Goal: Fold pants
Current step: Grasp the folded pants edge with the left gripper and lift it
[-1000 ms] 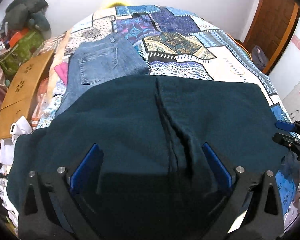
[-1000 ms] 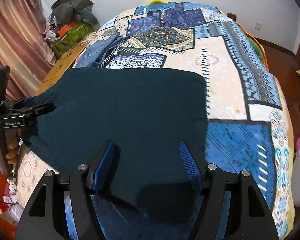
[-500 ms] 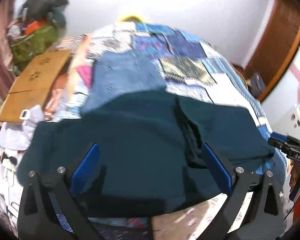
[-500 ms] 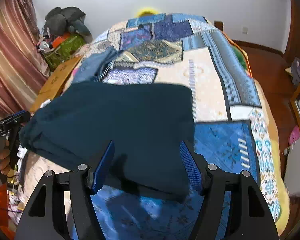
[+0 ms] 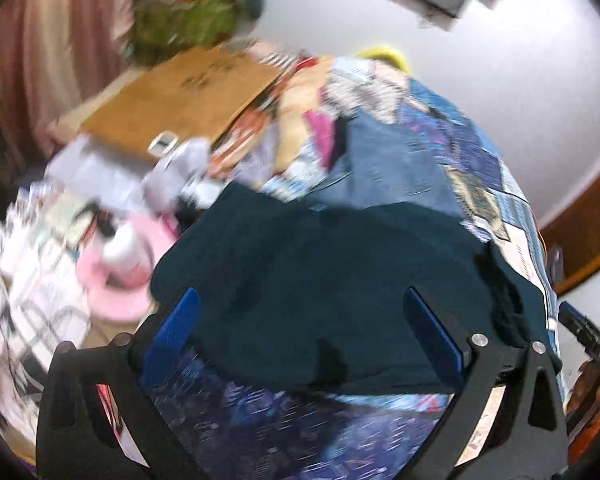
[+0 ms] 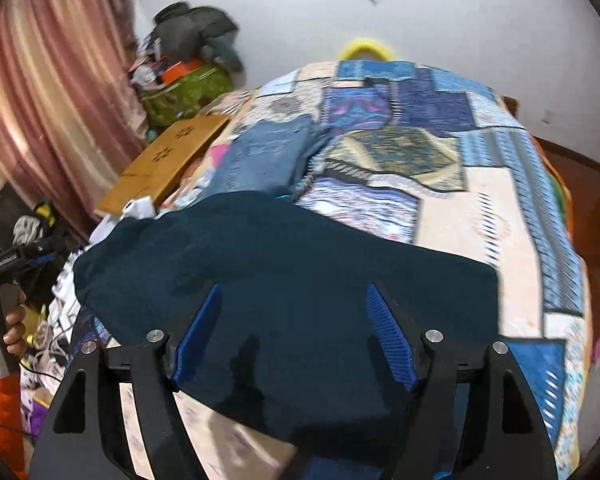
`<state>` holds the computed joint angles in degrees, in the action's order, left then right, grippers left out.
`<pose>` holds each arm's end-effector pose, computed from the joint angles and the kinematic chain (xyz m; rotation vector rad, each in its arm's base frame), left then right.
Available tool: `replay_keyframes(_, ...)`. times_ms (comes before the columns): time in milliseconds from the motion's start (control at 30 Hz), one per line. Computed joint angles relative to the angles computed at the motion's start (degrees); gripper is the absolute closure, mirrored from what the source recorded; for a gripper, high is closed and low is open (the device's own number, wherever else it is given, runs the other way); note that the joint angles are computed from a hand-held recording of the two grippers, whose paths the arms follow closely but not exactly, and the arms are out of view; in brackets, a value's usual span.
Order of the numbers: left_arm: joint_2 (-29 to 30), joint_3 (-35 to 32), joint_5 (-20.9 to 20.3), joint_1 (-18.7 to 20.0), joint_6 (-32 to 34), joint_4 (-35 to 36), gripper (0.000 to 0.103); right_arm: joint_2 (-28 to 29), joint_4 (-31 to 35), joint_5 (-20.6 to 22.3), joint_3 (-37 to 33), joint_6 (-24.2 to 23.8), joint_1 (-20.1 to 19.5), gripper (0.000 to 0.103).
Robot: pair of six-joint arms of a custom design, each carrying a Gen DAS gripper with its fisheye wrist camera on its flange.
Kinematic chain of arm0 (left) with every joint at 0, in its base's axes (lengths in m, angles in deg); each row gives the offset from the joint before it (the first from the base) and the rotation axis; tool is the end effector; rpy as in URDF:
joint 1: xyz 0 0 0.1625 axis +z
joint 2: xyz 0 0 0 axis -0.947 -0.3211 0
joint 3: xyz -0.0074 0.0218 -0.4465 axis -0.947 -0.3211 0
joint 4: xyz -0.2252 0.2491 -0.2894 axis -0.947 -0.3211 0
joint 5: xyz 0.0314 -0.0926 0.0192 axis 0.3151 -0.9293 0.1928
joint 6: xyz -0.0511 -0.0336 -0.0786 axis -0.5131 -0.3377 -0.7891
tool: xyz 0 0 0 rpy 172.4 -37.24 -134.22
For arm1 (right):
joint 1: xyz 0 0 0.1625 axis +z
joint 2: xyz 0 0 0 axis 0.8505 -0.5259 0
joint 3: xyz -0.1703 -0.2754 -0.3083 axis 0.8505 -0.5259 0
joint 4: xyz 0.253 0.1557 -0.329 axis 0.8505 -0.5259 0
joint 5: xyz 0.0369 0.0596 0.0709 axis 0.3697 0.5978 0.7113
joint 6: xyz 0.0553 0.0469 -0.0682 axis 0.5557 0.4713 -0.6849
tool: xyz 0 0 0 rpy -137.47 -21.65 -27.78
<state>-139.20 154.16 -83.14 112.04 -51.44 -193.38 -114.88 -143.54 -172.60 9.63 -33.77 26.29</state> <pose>-0.2985 -0.5477 0.0865 -0.4544 2.2370 -1.0861 0.0604 -0.6703 0.3652 1.0838 -2.6114 0.4493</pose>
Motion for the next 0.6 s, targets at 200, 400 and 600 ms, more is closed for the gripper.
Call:
replay_keyframes(200, -2.94, 7.03, -5.23, 1.81, -4.89, -6.24, 0.000, 2.45, -1.71, -2.15, 2.20, -0.22, 1.41, 0.032)
replay_keyframes(400, -1.71, 12.73, -13.47, 4.72, -1.82, -26.53, 0.003, 3.17, -1.11, -3.58, 2.26, 1.10, 1.63, 0.032)
replay_keyframes(600, 1.00, 14.36, -17.54, 7.21, 3.16, -41.51, 0.003, 3.30, -0.41, -5.04, 2.41, 0.32, 2.17, 0.032)
